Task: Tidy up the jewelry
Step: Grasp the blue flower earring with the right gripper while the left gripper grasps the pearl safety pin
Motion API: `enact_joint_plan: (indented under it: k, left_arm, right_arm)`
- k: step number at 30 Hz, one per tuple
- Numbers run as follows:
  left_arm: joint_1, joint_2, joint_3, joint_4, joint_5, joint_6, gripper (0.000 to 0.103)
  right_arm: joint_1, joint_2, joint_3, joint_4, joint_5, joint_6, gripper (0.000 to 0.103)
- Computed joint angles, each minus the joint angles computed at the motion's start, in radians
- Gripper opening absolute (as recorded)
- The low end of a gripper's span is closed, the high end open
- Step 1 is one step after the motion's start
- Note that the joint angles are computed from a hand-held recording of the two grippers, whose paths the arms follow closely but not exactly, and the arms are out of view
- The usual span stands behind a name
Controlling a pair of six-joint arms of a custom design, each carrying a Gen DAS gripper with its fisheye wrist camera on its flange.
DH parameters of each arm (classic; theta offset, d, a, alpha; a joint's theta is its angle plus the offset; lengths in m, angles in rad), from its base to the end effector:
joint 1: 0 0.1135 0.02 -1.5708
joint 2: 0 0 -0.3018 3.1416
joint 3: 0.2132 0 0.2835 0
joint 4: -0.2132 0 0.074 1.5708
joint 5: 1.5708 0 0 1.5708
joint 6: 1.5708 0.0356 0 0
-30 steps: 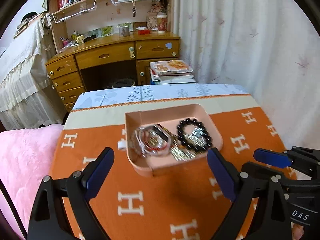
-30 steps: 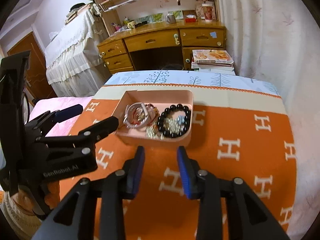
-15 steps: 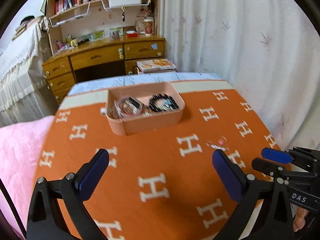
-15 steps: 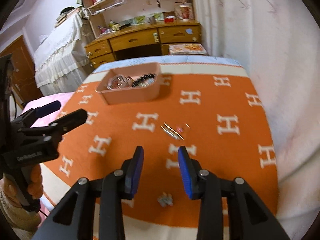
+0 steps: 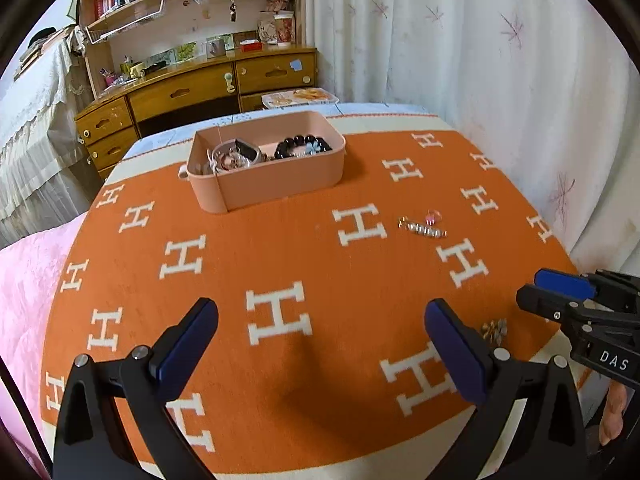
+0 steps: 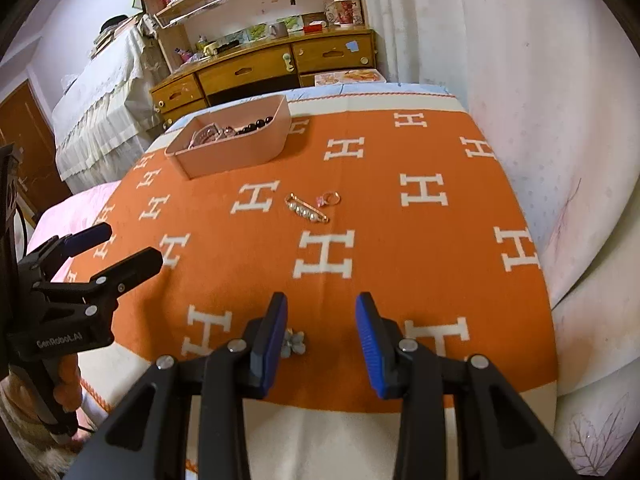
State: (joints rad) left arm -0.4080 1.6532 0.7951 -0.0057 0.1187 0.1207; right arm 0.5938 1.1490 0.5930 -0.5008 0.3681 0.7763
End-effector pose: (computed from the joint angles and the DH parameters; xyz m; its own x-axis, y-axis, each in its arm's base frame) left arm 0.3126 -0.1397 0.1607 -0.6369 0.4056 -0.6557 0.5453 0.8382 -0.0112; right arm 0.1863 0.1103 0.2002 -0.7780 0.2635 -0.5704 0.2378 0.9638 0.1209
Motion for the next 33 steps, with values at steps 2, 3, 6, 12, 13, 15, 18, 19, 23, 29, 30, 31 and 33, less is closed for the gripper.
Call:
enact_joint_plan:
  k: [2,3,6,12,13,15,18,19,23,29,30,31,33]
  left_arm:
    - [0.003,0.0,-0.02,0.012,-0.001,0.011,0.102]
    - [0.005,0.0,-0.026,0.013,0.0,0.015,0.102]
    - [0.009,0.014,-0.038,0.013,0.009,0.027,0.102]
    - [-0.008,0.029,-0.048,0.019,0.007,0.041,0.102]
    - [-0.012,0.027,-0.052,0.023,0.008,0.044,0.102]
    - [-0.017,0.024,-0.057,0.029,0.008,0.051,0.102]
    - [-0.023,0.025,-0.059,0.028,0.01,0.052,0.102]
    - [-0.023,0.025,-0.06,0.028,0.012,0.052,0.102]
    - [-0.023,0.024,-0.062,0.029,0.012,0.053,0.102]
    - [-0.025,0.043,-0.041,0.024,0.032,0.053,0.102]
    - [-0.028,0.052,-0.028,0.017,0.036,0.052,0.102]
    - [-0.032,0.065,-0.005,0.003,0.044,0.052,0.102]
    - [-0.036,0.086,0.041,-0.027,0.073,0.066,0.102]
  right_arm:
    - [0.008,0.007,-0.01,0.008,-0.002,-0.004,0.036]
    - [0.012,0.013,-0.015,0.009,-0.005,-0.004,0.036]
    - [0.03,0.02,-0.036,0.02,-0.003,-0.001,0.036]
    - [0.053,0.029,-0.063,0.053,-0.02,-0.02,0.036]
    - [0.062,0.029,-0.067,0.06,-0.022,-0.024,0.036]
    - [0.072,0.04,-0.068,0.078,-0.024,-0.04,0.036]
    - [0.086,0.077,-0.058,0.098,-0.016,-0.047,0.036]
    - [0.089,0.088,-0.056,0.106,-0.016,-0.049,0.036]
    - [0.104,0.126,-0.047,0.128,0.012,-0.057,0.036]
    - [0.127,0.164,-0.021,0.098,0.07,-0.072,0.02]
    - [0.113,0.149,-0.029,0.107,0.052,-0.071,0.02]
    - [0.097,0.134,-0.037,0.115,0.031,-0.069,0.02]
    - [0.066,0.115,-0.047,0.125,0.007,-0.07,0.02]
